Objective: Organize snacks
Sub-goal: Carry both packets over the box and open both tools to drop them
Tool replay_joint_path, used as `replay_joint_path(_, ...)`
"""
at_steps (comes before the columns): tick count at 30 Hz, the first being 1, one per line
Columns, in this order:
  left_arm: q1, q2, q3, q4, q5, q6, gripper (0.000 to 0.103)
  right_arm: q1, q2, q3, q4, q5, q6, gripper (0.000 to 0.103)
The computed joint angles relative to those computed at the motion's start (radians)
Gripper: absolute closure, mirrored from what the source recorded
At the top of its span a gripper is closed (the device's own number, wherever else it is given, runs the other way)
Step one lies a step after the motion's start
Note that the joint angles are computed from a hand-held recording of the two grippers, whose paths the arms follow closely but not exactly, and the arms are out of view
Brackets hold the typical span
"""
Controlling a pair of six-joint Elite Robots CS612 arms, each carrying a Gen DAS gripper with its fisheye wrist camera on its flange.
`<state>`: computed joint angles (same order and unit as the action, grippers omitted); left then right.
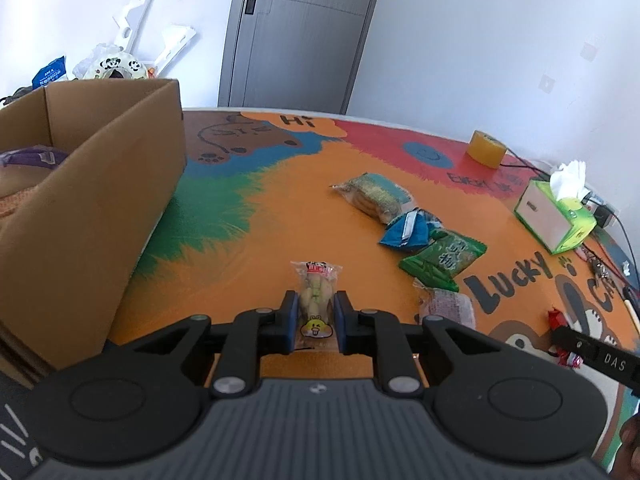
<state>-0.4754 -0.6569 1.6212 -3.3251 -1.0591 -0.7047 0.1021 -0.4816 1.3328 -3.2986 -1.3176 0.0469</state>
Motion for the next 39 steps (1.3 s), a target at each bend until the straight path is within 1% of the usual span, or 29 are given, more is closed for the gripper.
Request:
replay_joint_path(2, -0.002, -0.005, 0.009, -0.019, 0.005, 0.004, 0.085, -0.005, -0.006, 0.013, -0.014, 0.031, 0.020, 0.081)
replay_joint_path(5, -0.007, -0.017, 0.027, -0.052, 0.017, 0.013, 0.085, -0.004, -0.017, 0.031, -0.044, 0.040, 0.023, 0.081)
replay_joint_path(16, -0.021, -0.058, 0.091, -0.153, 0.073, 0.035, 0.085, -0.003, -0.055, 0.085, -0.144, 0.119, 0.053, 0.081)
replay_joint_path(30, -0.031, -0.111, 0.183, -0.282, 0.142, 0.066, 0.085, 0.024, -0.086, 0.120, -0.232, 0.189, 0.055, 0.081)
replay_joint_path(39, -0.030, -0.137, 0.227, -0.331, 0.180, 0.077, 0.085, 0.042, -0.092, 0.119, -0.258, 0.220, 0.053, 0.081)
